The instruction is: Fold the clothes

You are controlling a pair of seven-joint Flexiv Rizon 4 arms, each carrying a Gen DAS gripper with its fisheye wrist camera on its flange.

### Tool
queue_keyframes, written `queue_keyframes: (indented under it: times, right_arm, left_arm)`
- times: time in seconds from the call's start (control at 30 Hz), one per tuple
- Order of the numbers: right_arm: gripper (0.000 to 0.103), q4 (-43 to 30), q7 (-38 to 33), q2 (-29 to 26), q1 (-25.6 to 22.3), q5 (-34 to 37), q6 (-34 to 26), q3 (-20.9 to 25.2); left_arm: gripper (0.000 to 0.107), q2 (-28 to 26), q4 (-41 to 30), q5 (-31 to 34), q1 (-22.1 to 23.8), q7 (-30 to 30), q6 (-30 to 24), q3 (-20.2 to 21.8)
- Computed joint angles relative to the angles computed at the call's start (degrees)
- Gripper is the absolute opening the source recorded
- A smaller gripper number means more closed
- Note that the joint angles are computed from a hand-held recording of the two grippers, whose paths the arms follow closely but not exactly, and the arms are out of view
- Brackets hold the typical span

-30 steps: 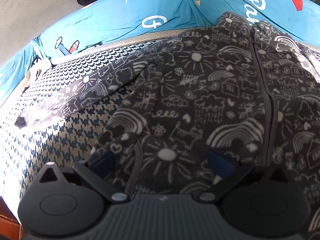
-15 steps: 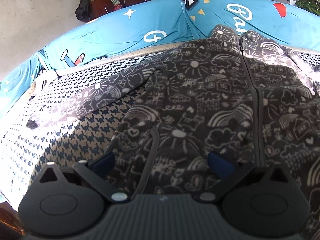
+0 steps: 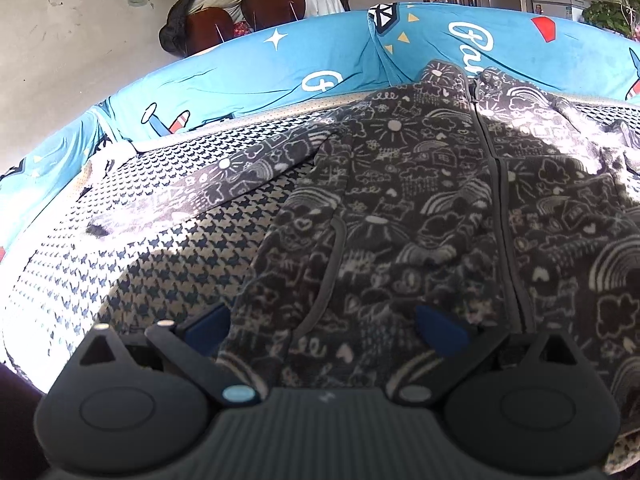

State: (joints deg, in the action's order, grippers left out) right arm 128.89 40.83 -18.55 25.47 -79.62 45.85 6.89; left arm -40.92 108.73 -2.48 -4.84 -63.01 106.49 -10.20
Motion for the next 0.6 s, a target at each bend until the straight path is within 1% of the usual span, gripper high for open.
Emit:
queue_keyframes:
  times: [0.13,0.2,0.27,0.37,0.4,0.43,0.47,0.53,0.57,0.6]
  right_arm:
    - [0.06,3.67,7.49,2.36,-1.34,-1.87,4.14,0.63]
    - [0.064,4.63,10.45,2.88,-2.09,-3.55,6.18,0.68]
    - [0.064,5.25,13.12,3.19,-2.87,-5.54,8.02,0.65]
    - [0.064,4.87,16.63,2.79,-4.63,-11.9,11.63,0.02]
    - [0.064,4.56,16.89,2.47,-4.95,-12.84,11.98,0.14]
    - [0.063,4.19,16.18,2.07,-4.82,-12.34,11.44,0.47]
    - [0.061,3.83,15.47,1.68,-4.61,-11.83,10.92,0.7]
    - [0.045,3.46,14.83,1.34,-4.35,-11.96,10.27,0.78]
    - [0.04,3.38,15.23,1.31,-4.47,-12.77,10.5,0.71]
    - [0.031,3.29,15.63,1.29,-4.63,-13.66,10.79,0.67]
  left_arm:
    - [0.103,0.68,1.27,0.52,1.4,-0.52,0.78,-0.81]
    - [0.103,0.8,1.55,0.61,1.19,-0.81,1.61,-0.33]
    - [0.103,0.93,1.82,0.7,1.05,-1.0,2.1,0.09]
    - [0.103,1.14,2.22,1.06,2.01,-1.46,2.19,-0.62]
    - [0.103,1.19,2.32,1.09,2.3,-1.71,2.2,-0.82]
    - [0.103,1.22,2.38,1.03,2.44,-1.99,2.25,-0.85]
    - [0.103,1.22,2.4,0.93,2.41,-2.24,2.39,-0.68]
    - [0.103,1.18,2.4,0.57,1.89,-2.68,2.82,0.21]
    - [0.103,1.16,2.37,0.37,1.63,-2.87,3.0,0.65]
    - [0.103,1.14,2.32,0.18,1.42,-3.05,3.14,1.03]
